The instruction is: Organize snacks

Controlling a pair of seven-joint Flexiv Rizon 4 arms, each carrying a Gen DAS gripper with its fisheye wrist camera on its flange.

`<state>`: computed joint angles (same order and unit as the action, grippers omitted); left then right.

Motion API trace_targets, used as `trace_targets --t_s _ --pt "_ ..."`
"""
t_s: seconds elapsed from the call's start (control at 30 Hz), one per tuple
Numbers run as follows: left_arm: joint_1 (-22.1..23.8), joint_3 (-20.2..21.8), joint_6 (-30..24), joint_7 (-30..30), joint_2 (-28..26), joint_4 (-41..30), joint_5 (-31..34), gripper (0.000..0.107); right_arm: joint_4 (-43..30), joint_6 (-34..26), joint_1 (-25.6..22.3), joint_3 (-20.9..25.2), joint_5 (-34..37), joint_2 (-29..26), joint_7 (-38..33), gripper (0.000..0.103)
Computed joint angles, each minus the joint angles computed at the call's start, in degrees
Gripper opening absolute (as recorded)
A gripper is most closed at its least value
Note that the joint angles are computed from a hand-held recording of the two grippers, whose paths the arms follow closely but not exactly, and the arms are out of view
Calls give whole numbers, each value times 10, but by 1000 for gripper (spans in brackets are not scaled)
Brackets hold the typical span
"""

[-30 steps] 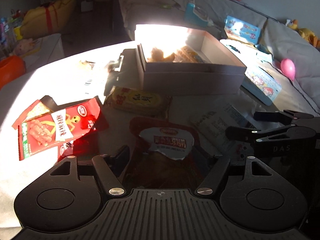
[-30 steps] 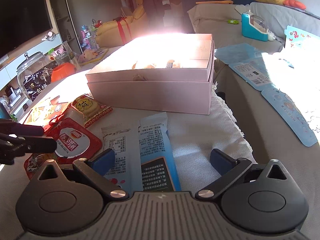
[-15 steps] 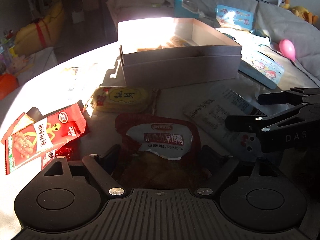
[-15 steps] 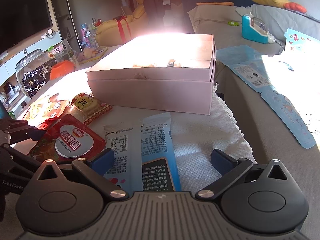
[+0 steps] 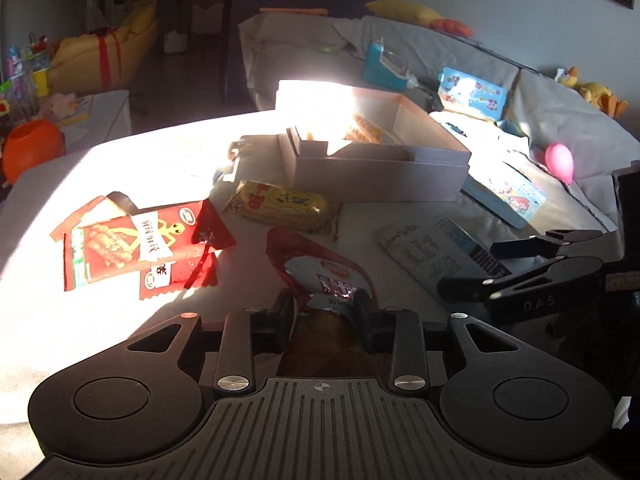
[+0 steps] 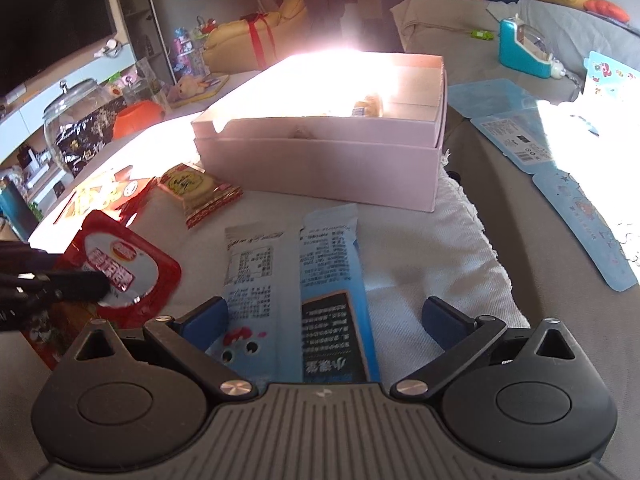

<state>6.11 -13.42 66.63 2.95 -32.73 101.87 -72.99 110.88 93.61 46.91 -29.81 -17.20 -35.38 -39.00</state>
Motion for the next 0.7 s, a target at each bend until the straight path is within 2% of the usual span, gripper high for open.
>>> trace_targets --t_s 0.07,0.1,0.13,0.23,0.3,0.47,0.57,0.63,0.7 --pt "6 11 -39 -34 -2 -5 37 36 3 -6 32 -30 -12 -8 -6 103" --pt "8 18 -58 -63 -8 -12 61 37 6 -11 64 -66 -24 -19 -2 103" --pt "8 23 -64 -87 -14 -18 79 40 7 -6 81 -84 -21 -27 -4 103" --pt "15 29 -81 -153 -34 -38 124 49 1 -2 65 -60 -13 -23 -16 103" --pt "26 21 -97 -176 -41 -46 137 51 1 -1 66 -59 -8 -23 -19 103" --pt "30 -4 -54 -123 -33 -22 136 59 0 1 68 -61 3 -26 -27 103" --pt "34 -32 -5 -63 -25 5 82 64 0 2 70 -62 8 -27 -30 103" --pt "34 -42 5 -25 -22 13 52 70 1 3 69 -62 10 -27 -33 103" --pt "31 -49 18 24 -20 20 13 71 1 3 70 -62 13 -27 -35 103"
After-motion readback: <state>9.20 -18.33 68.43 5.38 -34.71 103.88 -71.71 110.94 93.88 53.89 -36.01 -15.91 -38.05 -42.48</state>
